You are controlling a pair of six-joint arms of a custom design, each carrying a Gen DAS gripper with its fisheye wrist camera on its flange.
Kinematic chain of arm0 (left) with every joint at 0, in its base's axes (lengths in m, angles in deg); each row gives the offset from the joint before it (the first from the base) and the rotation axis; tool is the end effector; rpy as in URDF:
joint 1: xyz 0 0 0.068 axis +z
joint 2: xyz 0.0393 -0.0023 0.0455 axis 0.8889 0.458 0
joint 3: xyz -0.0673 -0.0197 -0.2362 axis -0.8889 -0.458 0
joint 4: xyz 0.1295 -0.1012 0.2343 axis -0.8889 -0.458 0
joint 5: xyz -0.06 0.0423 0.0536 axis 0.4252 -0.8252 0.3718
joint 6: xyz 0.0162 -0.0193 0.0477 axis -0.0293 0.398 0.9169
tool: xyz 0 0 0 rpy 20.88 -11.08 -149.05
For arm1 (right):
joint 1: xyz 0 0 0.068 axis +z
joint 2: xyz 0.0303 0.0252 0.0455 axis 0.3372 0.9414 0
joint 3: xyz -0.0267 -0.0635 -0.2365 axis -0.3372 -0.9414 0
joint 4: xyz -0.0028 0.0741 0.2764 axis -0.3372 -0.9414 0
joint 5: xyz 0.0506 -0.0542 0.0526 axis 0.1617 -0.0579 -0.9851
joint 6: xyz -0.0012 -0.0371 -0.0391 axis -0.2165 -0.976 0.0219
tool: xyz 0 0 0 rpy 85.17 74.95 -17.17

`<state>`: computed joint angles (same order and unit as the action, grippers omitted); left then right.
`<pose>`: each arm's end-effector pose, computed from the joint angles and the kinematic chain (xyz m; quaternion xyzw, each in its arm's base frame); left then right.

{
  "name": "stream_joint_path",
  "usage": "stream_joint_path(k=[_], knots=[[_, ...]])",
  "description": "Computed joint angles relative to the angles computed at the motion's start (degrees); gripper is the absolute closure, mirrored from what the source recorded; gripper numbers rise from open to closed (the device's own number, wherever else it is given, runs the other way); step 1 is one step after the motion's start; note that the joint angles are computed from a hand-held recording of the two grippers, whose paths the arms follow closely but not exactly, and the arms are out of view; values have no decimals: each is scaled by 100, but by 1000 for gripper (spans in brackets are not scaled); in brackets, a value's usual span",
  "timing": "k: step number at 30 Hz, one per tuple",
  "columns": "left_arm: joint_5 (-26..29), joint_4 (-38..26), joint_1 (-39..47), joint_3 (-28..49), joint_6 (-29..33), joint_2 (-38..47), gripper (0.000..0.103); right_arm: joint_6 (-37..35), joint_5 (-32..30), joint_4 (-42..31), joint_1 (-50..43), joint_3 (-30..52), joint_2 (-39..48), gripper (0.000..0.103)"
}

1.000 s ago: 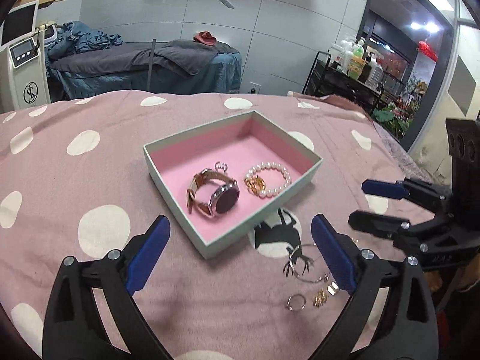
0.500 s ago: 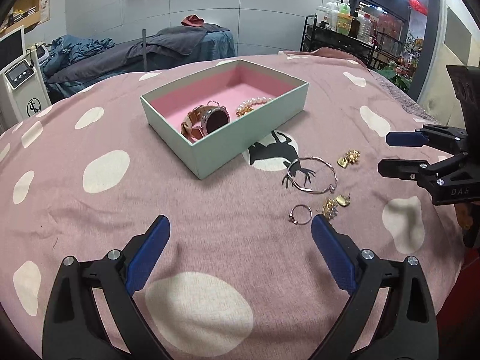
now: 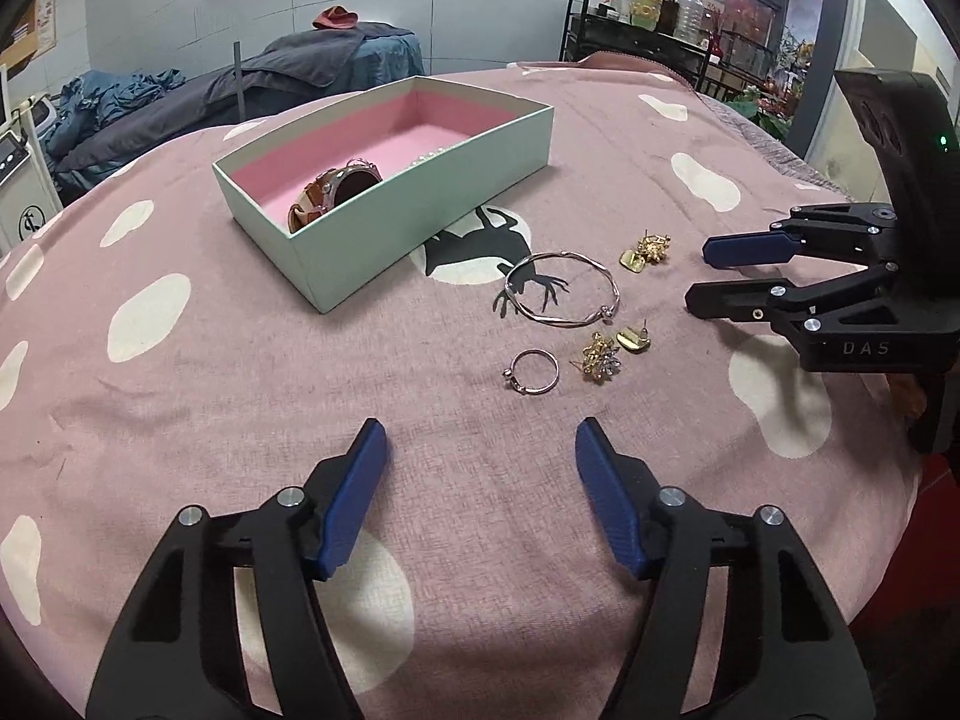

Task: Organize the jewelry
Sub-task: 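Withdraw both tools and move toward the remaining rings and charms, then grasp a silver ring with the left tool while the right tool grasps a gold flower charm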

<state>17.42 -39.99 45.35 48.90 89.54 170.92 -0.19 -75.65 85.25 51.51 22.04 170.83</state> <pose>0.1752 -0.0605 0.0142 0.2227 0.9112 -0.0995 0.3319 0.1873 0.1110 0.0375 -0.2012 0.9269 0.0429 0.3138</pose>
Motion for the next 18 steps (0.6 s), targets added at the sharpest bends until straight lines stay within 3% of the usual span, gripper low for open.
stream_joint_path(k=[3,9,12,18], knots=[[-124,271,-120,125,19,337,50,-55,-27,-9,-44,51,63,65],[-192,197,-278,492,110,656,59,-166,-119,24,-167,262,338,66],[-160,153,-369,591,124,727,69,-206,-109,47,-168,393,500,68],[-88,143,-400,719,82,852,74,-290,-114,49,-186,656,786,69]])
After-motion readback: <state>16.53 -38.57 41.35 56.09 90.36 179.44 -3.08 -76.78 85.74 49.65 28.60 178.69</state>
